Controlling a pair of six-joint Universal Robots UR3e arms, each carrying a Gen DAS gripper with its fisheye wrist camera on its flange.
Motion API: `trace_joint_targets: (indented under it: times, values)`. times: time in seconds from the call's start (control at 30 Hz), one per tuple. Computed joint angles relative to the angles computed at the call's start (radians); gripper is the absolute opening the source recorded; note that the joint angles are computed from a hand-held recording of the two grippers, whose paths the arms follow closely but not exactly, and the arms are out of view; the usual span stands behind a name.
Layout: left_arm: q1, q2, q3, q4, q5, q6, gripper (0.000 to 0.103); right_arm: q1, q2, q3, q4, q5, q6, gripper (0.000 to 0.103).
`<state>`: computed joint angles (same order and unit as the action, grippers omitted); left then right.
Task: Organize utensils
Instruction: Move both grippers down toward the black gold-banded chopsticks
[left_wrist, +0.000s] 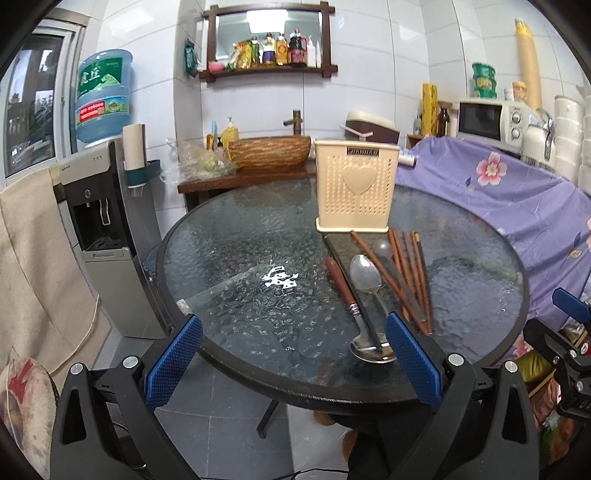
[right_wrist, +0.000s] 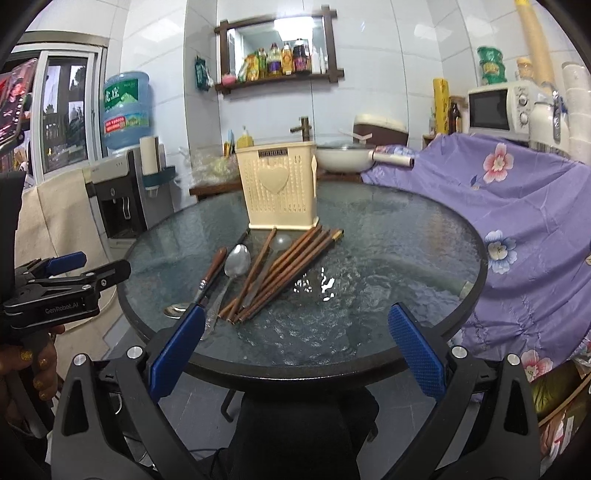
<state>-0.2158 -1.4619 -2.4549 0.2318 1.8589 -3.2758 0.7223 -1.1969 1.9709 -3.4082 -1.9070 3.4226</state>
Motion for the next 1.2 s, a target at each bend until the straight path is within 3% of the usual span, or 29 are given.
trace_joint_targets:
  times: [0.3,0.43,0.77,1.2]
  values:
    - [0.152,-0.046,0.187,-0.25,-0.214,0.08,0.097,-0.158,-0.005,-0.14,0.269,0.203,-0.026,0.097]
    - [0.174,-0.097,0.268,-0.322,-0.257,0.106,0.096,-0.202,0.036,-0.258,0.405,0.245,-0.062,0.086]
    - [0.19,-0.233,0.454,-0.413,-0.265,0.151,0.094,-0.287,0.216,-0.62,0.68,0.353,-0.093,0.063]
    - [0.217,-0.428,0.722,-0.54,-0.278,0.17,0.086,-0.355,0.56,-1.261,1.098,0.416,-0.046,0.041]
